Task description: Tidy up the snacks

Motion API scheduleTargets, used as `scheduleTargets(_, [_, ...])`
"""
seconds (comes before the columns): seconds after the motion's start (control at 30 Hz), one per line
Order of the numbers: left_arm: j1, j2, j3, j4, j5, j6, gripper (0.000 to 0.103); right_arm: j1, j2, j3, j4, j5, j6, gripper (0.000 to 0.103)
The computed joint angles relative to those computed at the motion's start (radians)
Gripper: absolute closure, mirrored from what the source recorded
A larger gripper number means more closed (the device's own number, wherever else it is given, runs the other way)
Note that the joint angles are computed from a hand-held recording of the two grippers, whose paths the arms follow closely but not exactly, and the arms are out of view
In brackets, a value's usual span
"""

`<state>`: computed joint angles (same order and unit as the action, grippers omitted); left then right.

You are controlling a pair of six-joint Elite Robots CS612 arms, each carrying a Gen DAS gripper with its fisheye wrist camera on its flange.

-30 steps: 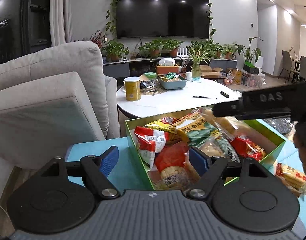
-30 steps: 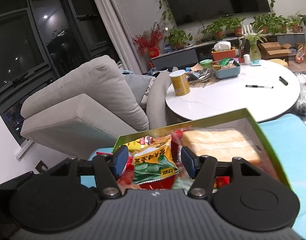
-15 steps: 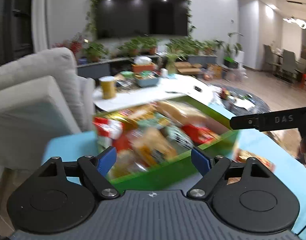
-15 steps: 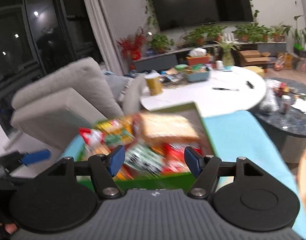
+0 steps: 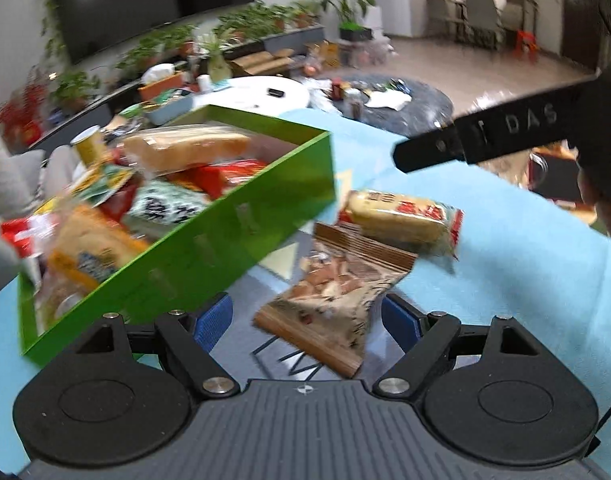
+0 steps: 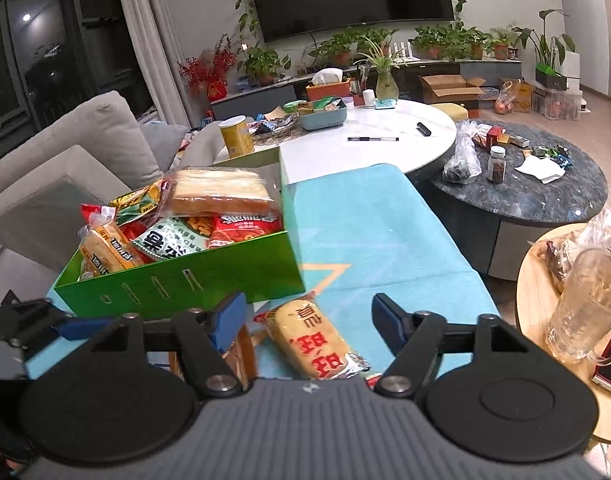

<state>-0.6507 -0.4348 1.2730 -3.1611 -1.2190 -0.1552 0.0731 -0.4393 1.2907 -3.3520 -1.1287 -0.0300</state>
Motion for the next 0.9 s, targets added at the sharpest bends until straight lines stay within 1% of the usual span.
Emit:
scheduleTargets(0.07, [0.004, 0.008, -0.021, 0.023, -0.022, 0.036, 0.023, -0.004, 0.007, -0.009, 0.003, 0.016, 0.001, 0.038])
scheduleTargets(0.17, [0.002, 0.024, -0.058, 0.069, -0.014, 0.080, 0.023, -0.008, 0.012, -0.013, 0.012, 0.038, -0.010, 0.038])
scheduleTargets(0.27, [0.003, 0.033, -0.082, 0.098, -0.017, 0.091, 0.023, -0.015, 0.018, -0.017, 0.024, 0.060, -0.022, 0.038])
scheduleTargets(0.33, [0.005, 0.041, -0.098, 0.112, -0.024, 0.083, 0.023, -0.016, 0.023, -0.023, 0.038, 0.068, -0.036, 0.038])
scheduleTargets(0.47, [0.011, 0.050, -0.116, 0.122, -0.027, 0.059, 0.023, -0.012, 0.027, -0.030, 0.063, 0.040, -0.074, 0.038])
scheduleTargets(0.67, [0.018, 0.050, -0.114, 0.121, -0.049, -0.014, 0.023, -0.008, 0.033, -0.038, 0.085, 0.014, -0.137, 0.038])
scheduleTargets(0.73, [0.022, 0.048, -0.110, 0.122, -0.067, -0.042, 0.027, -0.008, 0.035, -0.043, 0.099, 0.022, -0.152, 0.038])
scheduleTargets(0.77, [0.025, 0.046, -0.108, 0.123, -0.086, -0.063, 0.033, -0.007, 0.036, -0.045, 0.105, 0.024, -0.160, 0.038])
scheduleTargets(0.83, [0.032, 0.044, -0.104, 0.116, -0.124, -0.107, 0.041, -0.005, 0.037, -0.047, 0.116, 0.021, -0.172, 0.038])
scheduleTargets(0.87, [0.031, 0.043, -0.102, 0.116, -0.115, -0.107, 0.047, -0.004, 0.037, -0.047, 0.119, 0.020, -0.175, 0.038])
scheduleTargets(0.9, [0.029, 0.042, -0.099, 0.111, -0.106, -0.095, 0.047, -0.004, 0.038, -0.048, 0.121, 0.021, -0.177, 0.038])
